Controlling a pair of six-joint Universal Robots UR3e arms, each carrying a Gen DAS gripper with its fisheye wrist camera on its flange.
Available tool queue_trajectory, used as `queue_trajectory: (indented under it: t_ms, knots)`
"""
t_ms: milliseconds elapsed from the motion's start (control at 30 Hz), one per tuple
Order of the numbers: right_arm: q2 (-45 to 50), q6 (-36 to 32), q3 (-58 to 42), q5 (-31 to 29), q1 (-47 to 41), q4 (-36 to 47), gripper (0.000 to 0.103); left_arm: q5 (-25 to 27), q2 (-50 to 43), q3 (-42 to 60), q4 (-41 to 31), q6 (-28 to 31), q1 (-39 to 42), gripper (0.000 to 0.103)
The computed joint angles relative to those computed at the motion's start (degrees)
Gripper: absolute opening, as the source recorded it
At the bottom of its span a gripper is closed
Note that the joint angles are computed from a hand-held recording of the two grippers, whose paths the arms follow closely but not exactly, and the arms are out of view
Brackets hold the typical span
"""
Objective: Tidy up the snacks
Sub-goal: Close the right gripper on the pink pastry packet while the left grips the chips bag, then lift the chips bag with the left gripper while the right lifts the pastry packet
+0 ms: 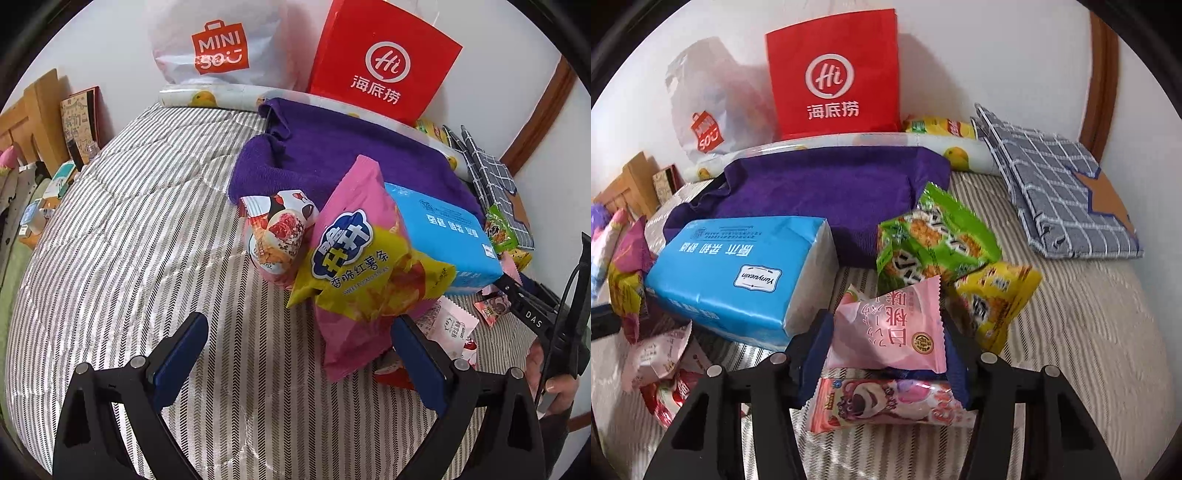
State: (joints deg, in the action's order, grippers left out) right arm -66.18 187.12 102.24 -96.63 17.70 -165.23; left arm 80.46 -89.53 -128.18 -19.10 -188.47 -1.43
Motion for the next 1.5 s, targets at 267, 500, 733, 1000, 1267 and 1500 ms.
queue_trajectory:
  t_ms: [267,500,733,1000,1267,1500]
  knots:
    - [-6.60,0.00,6.32,2.91,-2.07,-2.58,0.053,0.15,0.80,-0.39,0.46,-0.16,-0.30,0.098]
    - [-11.23,1.30,9.54,2.31,-0.89,-2.75,0.053,0.74,0.36,2.15,0.22,-0.46,-1.62,0.098]
    - [-12.32,1.74,11.81,-0.43,1.85,-3.98,0.053,0.05,-2.35,6.24,-1.45,-0.89,-2.17,0.085]
    - [-13.25,3.09,15.06,-0.32,2.38,-4.74,0.053,-0.79,-4.92,9.31,-0.55,-0.35,-3.42,0.085]
    - [-15.58,4.93,18.57,0.04,1.92,-4.82,0.053,-5.22,-4.91,6.97,1.92,-0.15,-2.05,0.074]
    - [-16.54,6.27,19.24,0.00,2.30,-4.28,0.053,-8.24,-1.12,3.12,3.75,1.67,0.63,0.047]
